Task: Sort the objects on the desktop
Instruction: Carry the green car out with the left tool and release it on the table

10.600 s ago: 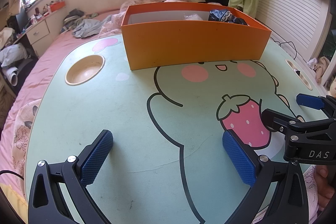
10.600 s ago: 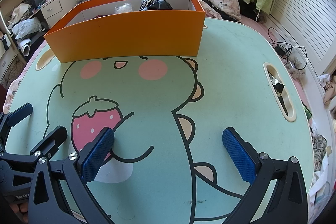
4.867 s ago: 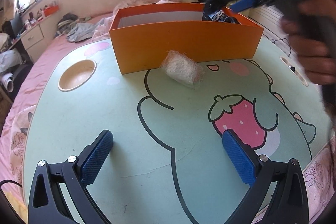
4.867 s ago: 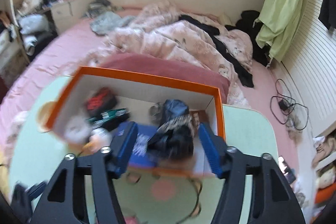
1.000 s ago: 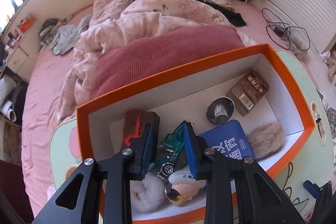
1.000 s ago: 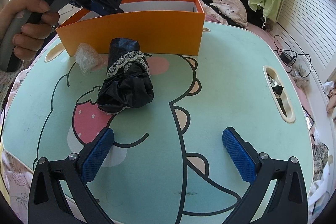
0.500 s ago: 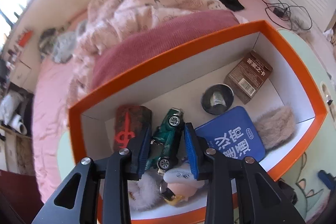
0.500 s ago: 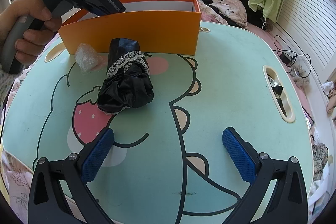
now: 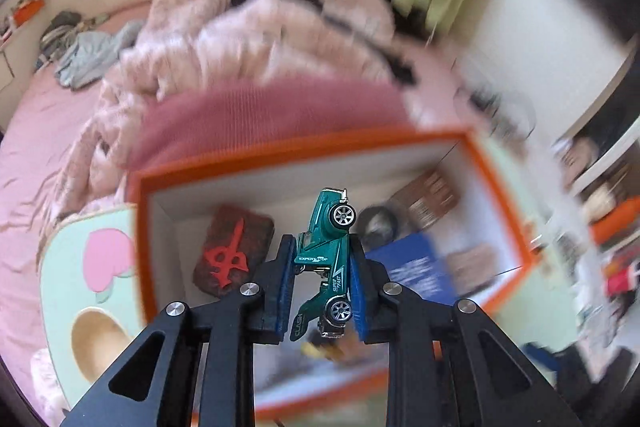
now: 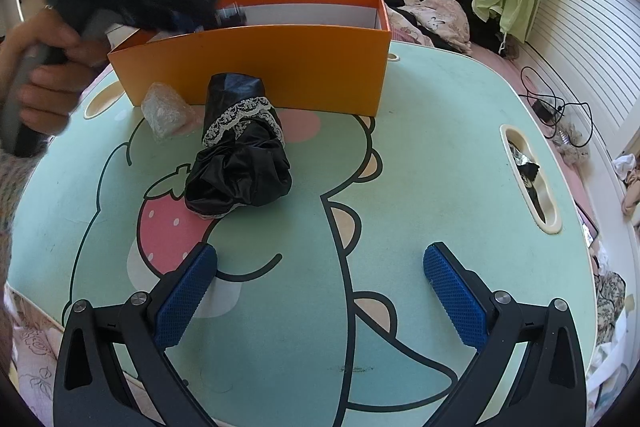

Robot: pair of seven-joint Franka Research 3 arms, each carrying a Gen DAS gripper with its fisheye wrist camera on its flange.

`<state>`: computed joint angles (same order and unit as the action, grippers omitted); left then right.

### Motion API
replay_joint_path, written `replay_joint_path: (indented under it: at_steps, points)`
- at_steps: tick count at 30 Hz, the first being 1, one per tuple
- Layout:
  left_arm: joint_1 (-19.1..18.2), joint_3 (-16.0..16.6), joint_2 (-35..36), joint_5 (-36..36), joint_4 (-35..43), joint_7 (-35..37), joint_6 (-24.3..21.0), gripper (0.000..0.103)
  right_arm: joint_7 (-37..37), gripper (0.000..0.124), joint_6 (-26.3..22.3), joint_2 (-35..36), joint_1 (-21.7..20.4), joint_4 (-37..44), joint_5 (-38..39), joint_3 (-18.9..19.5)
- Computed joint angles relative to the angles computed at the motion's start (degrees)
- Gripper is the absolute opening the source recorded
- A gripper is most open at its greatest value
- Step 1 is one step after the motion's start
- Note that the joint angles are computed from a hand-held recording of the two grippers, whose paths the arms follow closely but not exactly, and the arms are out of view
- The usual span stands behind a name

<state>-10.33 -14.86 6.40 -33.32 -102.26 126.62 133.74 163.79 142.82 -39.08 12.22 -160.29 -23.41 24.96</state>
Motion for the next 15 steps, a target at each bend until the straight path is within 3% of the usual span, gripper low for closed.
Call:
replay_joint_path:
  at_steps: [4, 7, 11, 15]
  points:
    - [1.3, 2.0, -8.7, -12.6, -6.5, 9.2, 1.1, 0.023, 0.1, 0.103, -0.1, 0.0, 0.1, 0.0, -0.1, 0.0]
    - [0.6, 6.1, -15.6, -20.8, -12.9, 16.4, -2.1, 0.023, 0.1, 0.103, 0.0, 0.0, 0.1, -0.1, -0.1, 0.0]
    - [-0.1, 9.2, -19.7, -19.9, -20.4, 17.0, -3.7, 0.023, 0.2, 0.103, 0.0, -0.1, 0.2, -0.1, -0.1, 0.0]
    - [-1.1, 9.1, -20.8, -16.3, -26.9, 14.6, 1.7, 0.023, 0.2, 0.103, 0.0, -0.1, 0.2, -0.2, -0.1, -0.1]
